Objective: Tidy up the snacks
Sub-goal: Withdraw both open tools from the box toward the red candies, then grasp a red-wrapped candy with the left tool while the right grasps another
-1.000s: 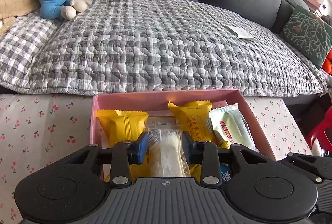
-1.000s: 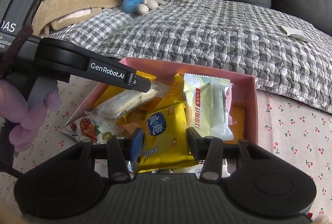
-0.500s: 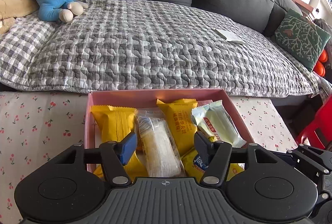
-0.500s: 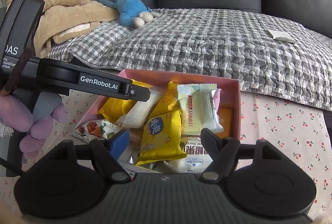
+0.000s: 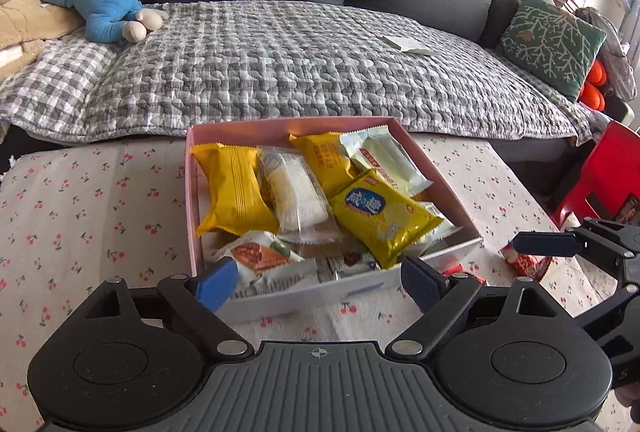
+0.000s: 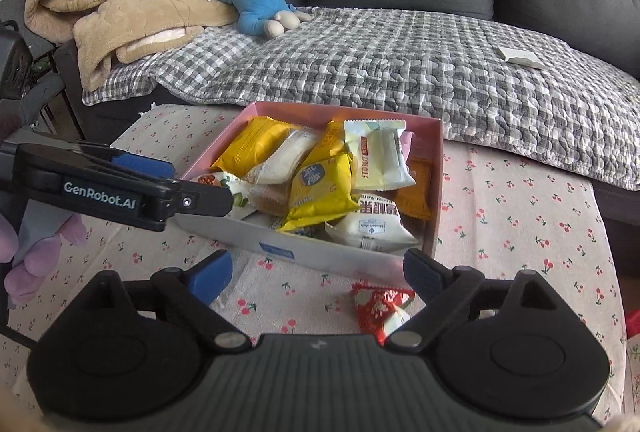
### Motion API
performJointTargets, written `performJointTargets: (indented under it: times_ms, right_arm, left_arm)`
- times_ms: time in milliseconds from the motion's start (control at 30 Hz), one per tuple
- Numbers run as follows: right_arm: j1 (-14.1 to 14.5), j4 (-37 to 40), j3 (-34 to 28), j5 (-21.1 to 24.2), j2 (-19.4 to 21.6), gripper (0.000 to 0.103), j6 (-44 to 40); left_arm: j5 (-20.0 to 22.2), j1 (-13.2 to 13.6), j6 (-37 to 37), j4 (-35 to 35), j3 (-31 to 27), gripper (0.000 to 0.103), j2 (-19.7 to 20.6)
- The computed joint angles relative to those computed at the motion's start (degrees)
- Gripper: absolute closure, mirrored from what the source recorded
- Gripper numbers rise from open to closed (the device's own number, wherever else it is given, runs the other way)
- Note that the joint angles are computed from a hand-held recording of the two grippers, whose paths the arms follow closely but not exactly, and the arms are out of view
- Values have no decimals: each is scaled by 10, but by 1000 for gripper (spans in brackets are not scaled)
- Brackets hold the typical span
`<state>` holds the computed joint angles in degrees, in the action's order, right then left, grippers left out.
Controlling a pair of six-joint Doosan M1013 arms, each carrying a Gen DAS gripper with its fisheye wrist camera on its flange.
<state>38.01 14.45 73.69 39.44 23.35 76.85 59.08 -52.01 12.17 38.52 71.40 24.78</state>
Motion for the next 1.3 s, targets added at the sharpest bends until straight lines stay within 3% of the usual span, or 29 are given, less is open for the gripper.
performJointTargets:
  times_ms: [367,500,700,1000,1300]
  right_arm:
    - [3,-11,48,-18,-33,4,14]
    - [1,-3,71,-41,-44,3,7]
    - [-8,-8,85,-35,-51,3,7]
    - [-24,-84,78,-3,-45,2,107]
    - [-44,-134,51,22,-25,2,192]
  left_arm:
    - [26,-38,-42,15,25,5,-14]
    - [27,-47,-42,24,28,5,-11]
    - [29,-59,-22,34,30,3,1]
    - [3,-56,8,-3,20,3,24]
    - [-12,-48,13,5,-40,3,64]
